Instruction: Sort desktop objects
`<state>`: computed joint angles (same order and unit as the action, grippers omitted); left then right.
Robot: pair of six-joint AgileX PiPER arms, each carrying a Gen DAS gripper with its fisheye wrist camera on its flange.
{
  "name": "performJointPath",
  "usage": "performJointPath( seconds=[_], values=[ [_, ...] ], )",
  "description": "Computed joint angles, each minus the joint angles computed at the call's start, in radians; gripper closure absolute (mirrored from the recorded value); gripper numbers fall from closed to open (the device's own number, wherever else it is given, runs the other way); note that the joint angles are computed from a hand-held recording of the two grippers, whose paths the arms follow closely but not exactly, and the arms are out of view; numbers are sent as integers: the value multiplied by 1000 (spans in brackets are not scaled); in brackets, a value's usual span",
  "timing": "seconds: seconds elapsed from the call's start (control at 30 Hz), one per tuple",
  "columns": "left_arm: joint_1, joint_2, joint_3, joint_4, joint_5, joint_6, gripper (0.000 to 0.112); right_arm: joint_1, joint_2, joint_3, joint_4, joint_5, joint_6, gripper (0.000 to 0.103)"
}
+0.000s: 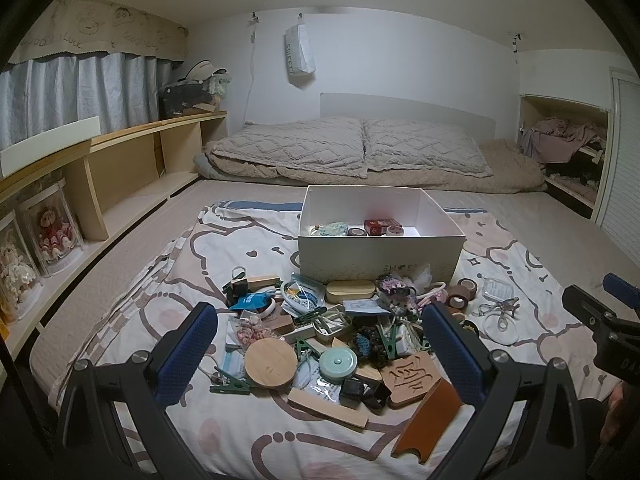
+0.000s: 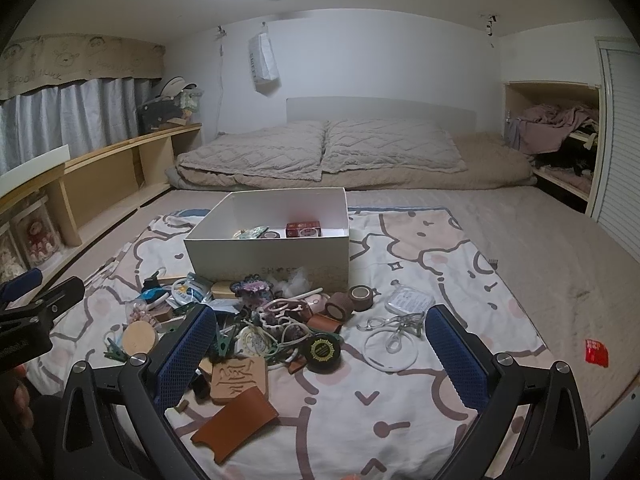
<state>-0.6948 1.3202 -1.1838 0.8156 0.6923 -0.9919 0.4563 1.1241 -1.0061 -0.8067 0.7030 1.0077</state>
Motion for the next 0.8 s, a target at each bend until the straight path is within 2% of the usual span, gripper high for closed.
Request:
performJointPath(
  seconds=[0.33,0.8],
  values=[
    [-2,10,-19,-17,9,18,9,-2,1,2,10,0,-5,0],
    [51,59,9,-34,-42,13,9,-68,30,33,54,-66,-28,0]
  ],
)
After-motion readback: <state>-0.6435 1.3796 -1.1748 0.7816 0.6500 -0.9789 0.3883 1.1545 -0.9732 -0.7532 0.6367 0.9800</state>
